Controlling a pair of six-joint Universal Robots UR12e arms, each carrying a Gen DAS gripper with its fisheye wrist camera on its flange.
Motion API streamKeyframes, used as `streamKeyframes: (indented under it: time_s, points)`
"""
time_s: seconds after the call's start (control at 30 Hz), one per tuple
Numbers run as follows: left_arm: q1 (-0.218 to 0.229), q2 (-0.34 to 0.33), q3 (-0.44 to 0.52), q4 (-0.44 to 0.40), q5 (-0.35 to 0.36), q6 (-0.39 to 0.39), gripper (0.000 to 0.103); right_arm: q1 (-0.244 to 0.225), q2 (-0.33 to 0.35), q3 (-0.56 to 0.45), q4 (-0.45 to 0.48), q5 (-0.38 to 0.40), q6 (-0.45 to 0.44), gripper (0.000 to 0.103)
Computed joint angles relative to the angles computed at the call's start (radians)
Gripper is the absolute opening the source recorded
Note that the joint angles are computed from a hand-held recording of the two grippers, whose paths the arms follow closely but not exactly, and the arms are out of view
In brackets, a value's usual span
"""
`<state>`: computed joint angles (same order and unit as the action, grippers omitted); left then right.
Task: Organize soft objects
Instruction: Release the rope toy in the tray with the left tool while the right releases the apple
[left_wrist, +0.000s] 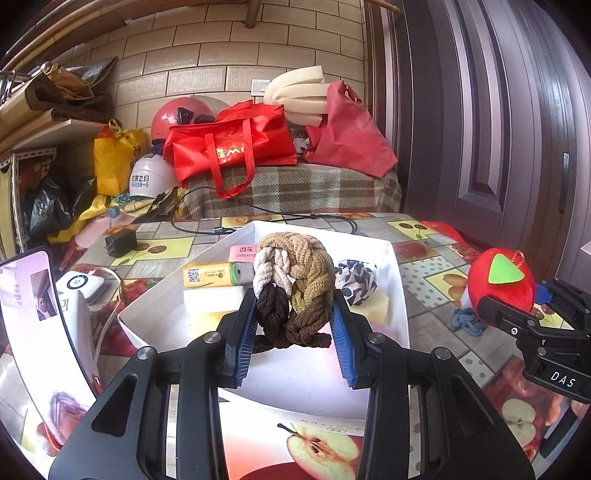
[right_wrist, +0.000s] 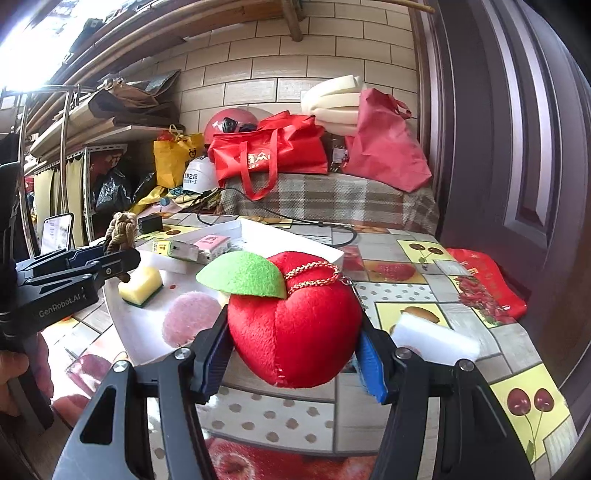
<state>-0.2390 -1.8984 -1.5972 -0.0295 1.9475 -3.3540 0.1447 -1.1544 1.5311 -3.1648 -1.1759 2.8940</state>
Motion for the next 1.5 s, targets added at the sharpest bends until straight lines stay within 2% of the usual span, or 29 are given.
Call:
streamKeyframes:
  time_s: [0.3,0.43,0.5,0.57,0.63,0.73,1.1,1.23,1.37,1.43,1.5]
  points:
    - [0.020,-0.002,0.003,-0.016,0.064,-0.034,0.037,0.010,0.019,-0.035,0.032,0.014,0.010,0.061]
    - [0.036,-0.008,0.013,-0.038,0.086,-0.058,0.038,0.022,0.039,-0.074,0.089,0.035,0.013,0.061]
    - [0.045,-0.015,0.024,-0.056,0.082,-0.065,0.038,0.032,0.049,-0.102,0.145,0.051,-0.015,0.061]
    - [0.058,-0.017,0.034,-0.085,0.031,-0.064,0.038,0.039,0.061,-0.139,0.236,0.090,-0.056,0.061]
    - [0.064,-0.025,0.048,-0.097,0.007,-0.057,0.037,0.050,0.077,-0.167,0.273,0.076,-0.072,0.061]
    - [0.067,-0.037,0.066,-0.104,-0.007,-0.052,0.038,0.063,0.105,-0.225,0.375,0.063,-0.086,0.061]
    - [0.083,-0.060,0.114,-0.185,-0.060,-0.074,0.037,0.096,0.188,-0.354,0.401,0.001,-0.036,0.061]
    - [0.090,-0.063,0.131,-0.245,-0.086,-0.080,0.037,0.097,0.188,-0.352,0.383,0.011,-0.026,0.061]
    - [0.087,-0.064,0.133,-0.246,-0.082,-0.068,0.038,0.096,0.188,-0.348,0.363,0.008,-0.011,0.061]
    - [0.084,-0.065,0.134,-0.248,-0.068,-0.067,0.042,0.097,0.189,-0.347,0.348,0.001,-0.005,0.063]
    - [0.083,-0.065,0.133,-0.253,-0.049,-0.085,0.051,0.097,0.188,-0.344,0.332,-0.008,0.003,0.063]
